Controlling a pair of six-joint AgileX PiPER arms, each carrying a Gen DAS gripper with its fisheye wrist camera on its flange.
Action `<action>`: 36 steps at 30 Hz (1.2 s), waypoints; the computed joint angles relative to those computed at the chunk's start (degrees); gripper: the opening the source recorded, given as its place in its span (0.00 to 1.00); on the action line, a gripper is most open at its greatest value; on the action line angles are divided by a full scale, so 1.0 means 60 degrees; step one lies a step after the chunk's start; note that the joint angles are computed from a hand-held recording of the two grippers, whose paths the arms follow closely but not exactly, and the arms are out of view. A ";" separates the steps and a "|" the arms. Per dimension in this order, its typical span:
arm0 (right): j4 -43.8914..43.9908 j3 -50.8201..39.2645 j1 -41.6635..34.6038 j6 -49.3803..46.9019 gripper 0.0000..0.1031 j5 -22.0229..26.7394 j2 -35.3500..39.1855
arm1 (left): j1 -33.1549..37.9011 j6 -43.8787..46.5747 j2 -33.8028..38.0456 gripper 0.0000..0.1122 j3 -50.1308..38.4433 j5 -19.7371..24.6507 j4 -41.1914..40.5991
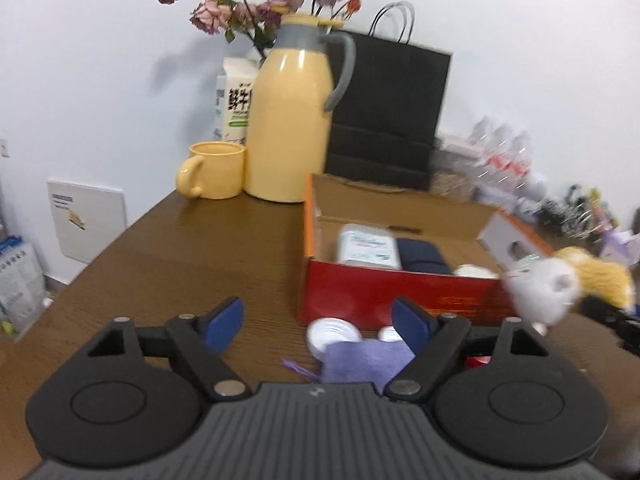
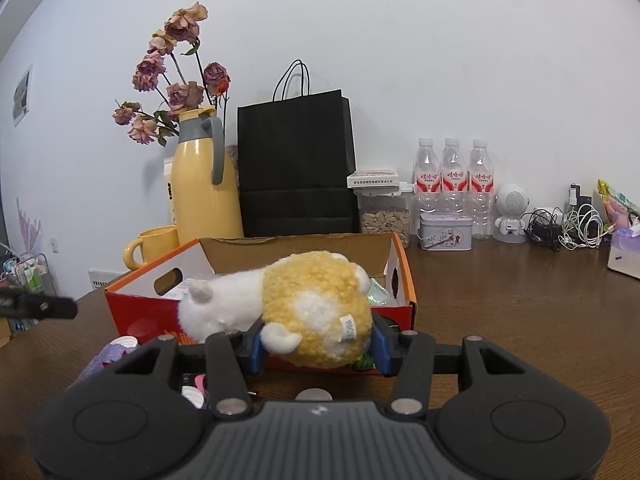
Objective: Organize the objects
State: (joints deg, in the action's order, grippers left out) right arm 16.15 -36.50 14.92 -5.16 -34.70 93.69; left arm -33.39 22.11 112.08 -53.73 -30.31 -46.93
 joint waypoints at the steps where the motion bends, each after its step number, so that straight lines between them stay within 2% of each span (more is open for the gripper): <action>1: 0.0005 -0.0017 0.0005 -0.0015 0.47 0.0001 0.0034 | 0.0084 0.0334 0.0166 0.72 -0.0291 0.0224 -0.0228; 4: 0.0071 -0.0051 0.0028 -0.0105 0.47 -0.0045 0.0112 | 0.0242 0.1611 0.0830 0.69 -0.1319 0.0934 -0.1191; 7: 0.0144 -0.0056 0.0060 -0.0182 0.47 -0.0114 0.0164 | 0.0227 0.3307 0.1505 0.68 -0.2272 0.1232 -0.2742; 10: 0.0293 -0.0035 0.0134 -0.0376 0.47 -0.0212 0.0218 | 0.0258 0.4399 0.1886 0.61 -0.2773 0.1609 -0.3683; 11: 0.0329 -0.0027 0.0155 -0.0426 0.47 -0.0249 0.0238 | 0.0279 0.4455 0.1954 0.51 -0.2795 0.1682 -0.3655; 12: 0.0328 -0.0016 0.0159 -0.0442 0.47 -0.0276 0.0251 | 0.0281 0.4697 0.1999 0.36 -0.2831 0.1775 -0.3819; 15: 0.0354 -0.0021 0.0182 -0.0457 0.47 -0.0315 0.0283 | 0.0272 0.3622 0.1930 0.36 -0.2530 0.1737 -0.2651; 21: 0.0225 0.0093 0.0184 -0.0265 0.47 -0.0552 0.0225 | 0.0090 0.0694 0.1004 0.36 -0.1130 0.0588 -0.0213; 24: -0.0031 0.0123 0.0069 -0.0092 0.47 -0.0640 -0.0004 | 0.0036 0.0046 0.0501 0.37 -0.0685 0.0054 0.0384; 28: -0.0089 -0.0265 -0.0093 -0.0342 0.47 -0.0453 -0.0164 | 0.0073 0.0133 0.0178 0.37 -0.0889 -0.0030 0.0546; 30: -0.0030 -0.0689 -0.0178 -0.0641 0.47 -0.0234 -0.0075 | 0.0068 0.0698 0.0244 0.37 -0.1381 0.0118 0.0237; 34: 0.0056 -0.2303 -0.0444 -0.0995 0.47 0.0801 0.0598 | 0.0159 0.2153 0.0934 0.37 -0.3153 0.0900 -0.0762; 36: 0.0320 -0.3409 -0.0563 -0.1316 0.47 0.1465 0.1199 | 0.0240 0.3559 0.1596 0.37 -0.4503 0.1411 -0.2036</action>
State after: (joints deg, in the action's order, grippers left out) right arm 18.06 -56.95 11.54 -13.05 -25.91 100.89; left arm -31.95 43.46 121.66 -80.75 -21.84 -59.14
